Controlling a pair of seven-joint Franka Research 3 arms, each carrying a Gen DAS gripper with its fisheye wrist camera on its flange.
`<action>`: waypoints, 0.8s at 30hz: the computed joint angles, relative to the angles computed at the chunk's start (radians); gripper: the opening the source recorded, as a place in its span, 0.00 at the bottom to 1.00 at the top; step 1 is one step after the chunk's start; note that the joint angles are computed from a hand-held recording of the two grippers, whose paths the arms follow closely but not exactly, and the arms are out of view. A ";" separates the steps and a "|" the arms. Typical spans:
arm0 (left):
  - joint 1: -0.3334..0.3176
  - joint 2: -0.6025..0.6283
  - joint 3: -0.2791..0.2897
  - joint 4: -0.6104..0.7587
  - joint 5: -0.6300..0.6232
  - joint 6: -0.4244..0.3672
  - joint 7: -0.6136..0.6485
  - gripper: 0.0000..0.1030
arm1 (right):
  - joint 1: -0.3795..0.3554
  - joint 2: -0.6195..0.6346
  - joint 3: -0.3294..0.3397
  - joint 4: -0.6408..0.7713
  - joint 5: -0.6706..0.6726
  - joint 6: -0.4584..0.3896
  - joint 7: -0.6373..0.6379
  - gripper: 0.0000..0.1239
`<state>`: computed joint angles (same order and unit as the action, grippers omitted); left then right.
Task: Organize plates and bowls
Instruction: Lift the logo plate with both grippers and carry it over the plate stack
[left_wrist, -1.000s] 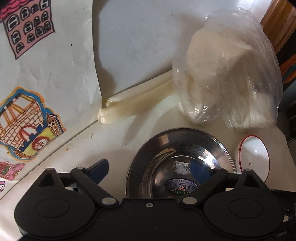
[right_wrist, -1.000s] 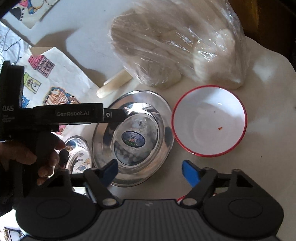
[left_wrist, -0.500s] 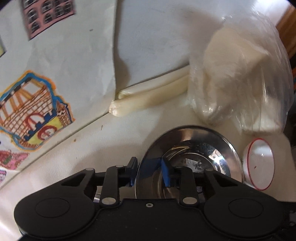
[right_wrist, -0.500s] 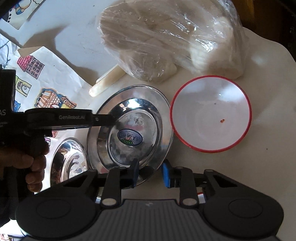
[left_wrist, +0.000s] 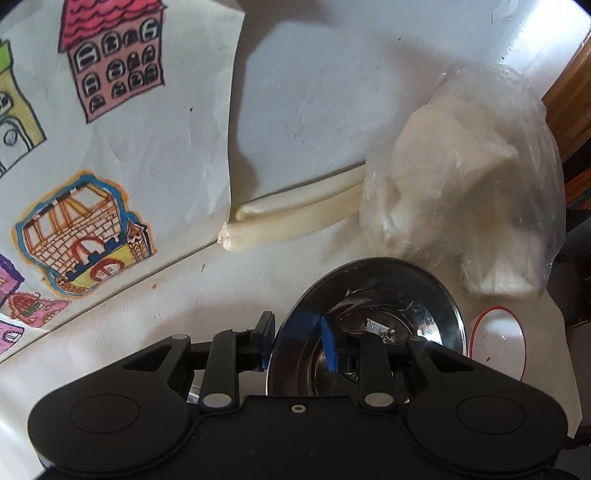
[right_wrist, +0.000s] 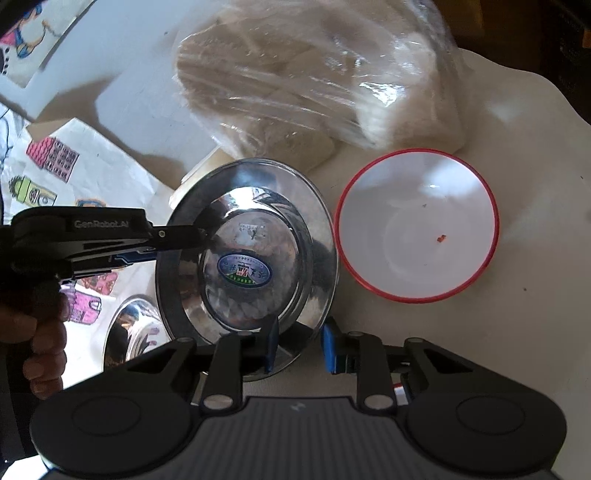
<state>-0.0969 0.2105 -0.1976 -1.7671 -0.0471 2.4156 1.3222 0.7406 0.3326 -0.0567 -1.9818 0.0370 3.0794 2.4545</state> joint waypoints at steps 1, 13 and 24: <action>0.002 -0.004 -0.001 0.000 -0.005 -0.003 0.001 0.28 | -0.002 0.000 0.002 -0.003 0.005 0.005 0.002 0.23; 0.021 -0.097 0.019 -0.051 -0.038 -0.023 0.035 0.25 | -0.031 -0.008 0.037 -0.019 0.057 0.033 -0.031 0.22; 0.028 -0.216 0.050 -0.171 -0.019 0.029 -0.031 0.21 | 0.009 -0.019 0.012 0.011 0.041 0.030 -0.055 0.22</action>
